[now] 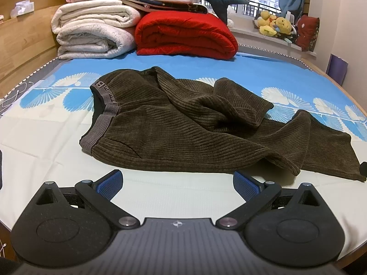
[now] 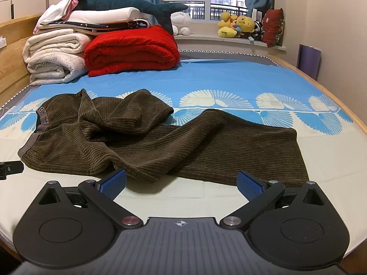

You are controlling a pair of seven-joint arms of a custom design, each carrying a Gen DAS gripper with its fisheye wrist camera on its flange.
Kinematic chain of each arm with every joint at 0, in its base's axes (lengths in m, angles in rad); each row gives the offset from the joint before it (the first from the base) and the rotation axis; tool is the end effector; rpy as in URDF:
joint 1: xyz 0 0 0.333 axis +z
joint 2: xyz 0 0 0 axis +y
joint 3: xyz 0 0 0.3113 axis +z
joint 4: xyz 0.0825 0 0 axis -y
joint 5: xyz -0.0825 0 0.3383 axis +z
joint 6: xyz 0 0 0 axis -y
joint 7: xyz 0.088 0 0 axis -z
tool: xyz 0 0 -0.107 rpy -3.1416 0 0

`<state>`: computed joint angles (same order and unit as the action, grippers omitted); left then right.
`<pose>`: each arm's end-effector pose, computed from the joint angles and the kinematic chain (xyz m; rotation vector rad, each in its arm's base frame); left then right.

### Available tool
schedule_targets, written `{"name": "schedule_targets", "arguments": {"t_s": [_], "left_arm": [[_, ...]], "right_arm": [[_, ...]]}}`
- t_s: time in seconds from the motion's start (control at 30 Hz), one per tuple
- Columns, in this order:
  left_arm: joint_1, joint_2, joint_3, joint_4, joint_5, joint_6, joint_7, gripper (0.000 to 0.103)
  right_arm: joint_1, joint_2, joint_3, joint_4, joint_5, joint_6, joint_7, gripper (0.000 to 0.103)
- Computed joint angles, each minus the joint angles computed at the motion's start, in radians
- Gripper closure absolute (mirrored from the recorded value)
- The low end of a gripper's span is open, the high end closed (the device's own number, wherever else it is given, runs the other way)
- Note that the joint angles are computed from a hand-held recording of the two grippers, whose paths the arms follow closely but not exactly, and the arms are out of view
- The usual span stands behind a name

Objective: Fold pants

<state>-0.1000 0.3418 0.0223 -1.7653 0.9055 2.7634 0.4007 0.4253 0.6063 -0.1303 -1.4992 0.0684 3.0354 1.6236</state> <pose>0.6371 -0.0847 0.4515 -1.9529 1.3767 -0.6249 0.6791 0.2272 0.4497 -1.8057 1.4196 -0.6856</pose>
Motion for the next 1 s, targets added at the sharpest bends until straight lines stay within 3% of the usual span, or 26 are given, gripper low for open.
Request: {"name": "schedule_targets", "arguments": {"t_s": [1.0], "left_arm": [[0.001,0.003,-0.001,0.003,-0.023,-0.004,0.018,0.0]], "right_arm": [[0.002,0.0,-0.002,0.001,0.0,-0.002,0.001,0.001]]}}
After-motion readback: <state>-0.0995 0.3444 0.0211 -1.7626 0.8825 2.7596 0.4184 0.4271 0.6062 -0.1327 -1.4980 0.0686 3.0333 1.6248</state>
